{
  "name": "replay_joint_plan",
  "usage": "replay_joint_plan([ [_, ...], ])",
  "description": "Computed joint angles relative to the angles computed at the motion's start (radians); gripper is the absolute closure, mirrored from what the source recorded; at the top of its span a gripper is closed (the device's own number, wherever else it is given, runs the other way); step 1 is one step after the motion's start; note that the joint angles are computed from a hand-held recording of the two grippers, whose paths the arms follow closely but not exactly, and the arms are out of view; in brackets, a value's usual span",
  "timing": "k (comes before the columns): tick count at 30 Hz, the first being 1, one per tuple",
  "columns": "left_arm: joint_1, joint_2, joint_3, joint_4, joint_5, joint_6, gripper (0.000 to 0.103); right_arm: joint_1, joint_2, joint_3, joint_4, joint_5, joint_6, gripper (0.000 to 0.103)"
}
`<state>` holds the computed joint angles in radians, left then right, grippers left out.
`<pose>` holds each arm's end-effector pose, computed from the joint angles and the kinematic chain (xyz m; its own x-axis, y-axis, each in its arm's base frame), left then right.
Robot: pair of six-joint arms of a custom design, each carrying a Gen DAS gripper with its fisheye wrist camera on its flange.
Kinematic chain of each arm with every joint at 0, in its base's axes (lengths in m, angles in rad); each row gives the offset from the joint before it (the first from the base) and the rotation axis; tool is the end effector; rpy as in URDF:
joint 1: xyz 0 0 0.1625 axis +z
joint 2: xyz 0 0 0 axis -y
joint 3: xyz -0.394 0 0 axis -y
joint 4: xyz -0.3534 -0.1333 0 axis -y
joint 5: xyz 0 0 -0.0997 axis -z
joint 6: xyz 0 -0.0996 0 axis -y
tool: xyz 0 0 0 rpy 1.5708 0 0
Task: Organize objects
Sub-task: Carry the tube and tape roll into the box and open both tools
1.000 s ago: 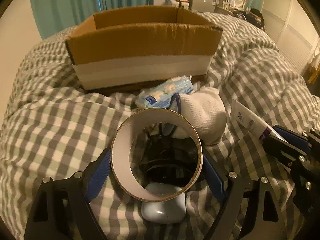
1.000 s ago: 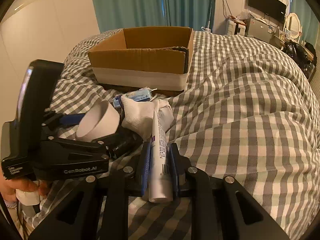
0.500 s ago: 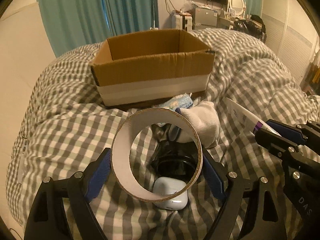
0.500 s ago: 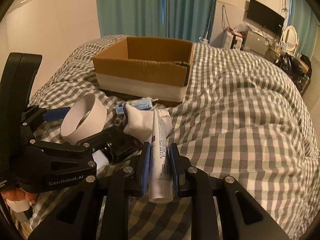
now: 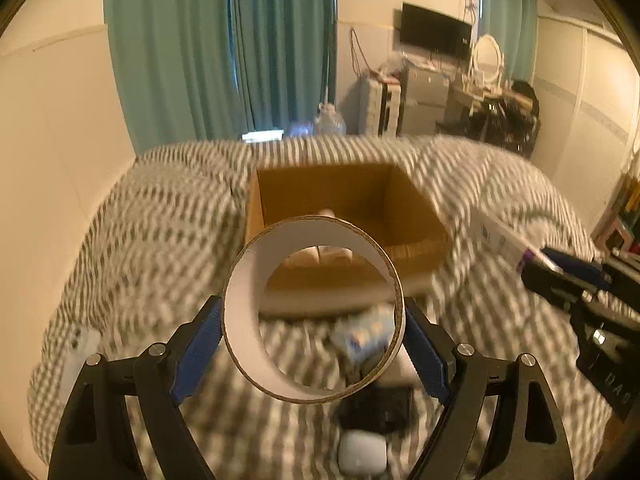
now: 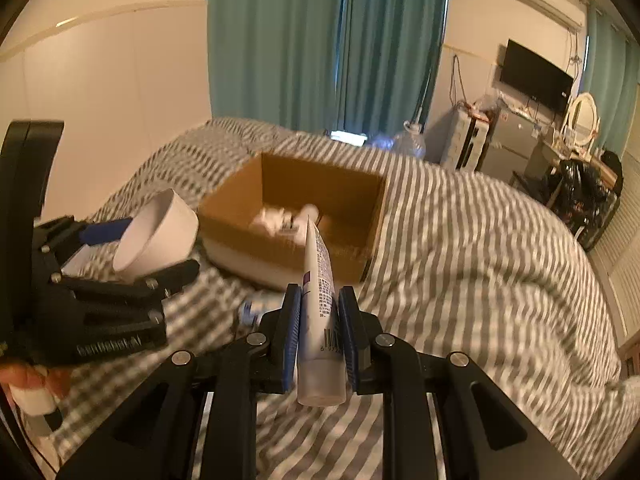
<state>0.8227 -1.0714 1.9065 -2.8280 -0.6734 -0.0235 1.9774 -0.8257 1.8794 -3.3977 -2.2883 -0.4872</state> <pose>-0.2141 -0.5411 0.2306 -0.6894 0.1737 -0.7033 0.6045 0.6729 -0.4263 0.2860 -0.4927 0.1608 -0.6395 -0.1983 0.7428 -0.6591 0.6388 -0.3969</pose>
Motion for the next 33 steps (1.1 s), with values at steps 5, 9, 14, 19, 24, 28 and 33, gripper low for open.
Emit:
replay_joint_plan([
  [5, 0.022, 0.079, -0.181, -0.005, -0.015, 0.113, 0.016, -0.011, 0.018, -0.139, 0.107, 0.032, -0.014, 0.084],
  [9, 0.053, 0.161, -0.339, 0.011, -0.036, 0.193, 0.016, -0.029, 0.051, -0.288, 0.223, 0.09, 0.009, 0.084],
  [14, 0.107, 0.271, -0.528, 0.066, -0.056, 0.282, 0.016, -0.038, 0.157, -0.529, 0.33, 0.102, -0.039, 0.084],
  [19, 0.174, 0.379, -0.658, 0.073, -0.091, 0.325, 0.016, -0.083, 0.288, -0.732, 0.426, 0.129, -0.053, 0.084],
  [24, 0.235, 0.461, -0.763, 0.13, -0.139, 0.335, 0.016, -0.134, 0.39, -0.842, 0.502, 0.142, -0.1, 0.084],
  [28, 0.267, 0.495, -0.808, 0.216, -0.156, 0.315, 0.016, -0.182, 0.412, -0.862, 0.552, 0.17, -0.084, 0.084],
  [33, 0.274, 0.477, -0.799, 0.257, -0.207, 0.313, 0.016, -0.212, 0.4, -0.841, 0.583, 0.19, -0.063, 0.084],
])
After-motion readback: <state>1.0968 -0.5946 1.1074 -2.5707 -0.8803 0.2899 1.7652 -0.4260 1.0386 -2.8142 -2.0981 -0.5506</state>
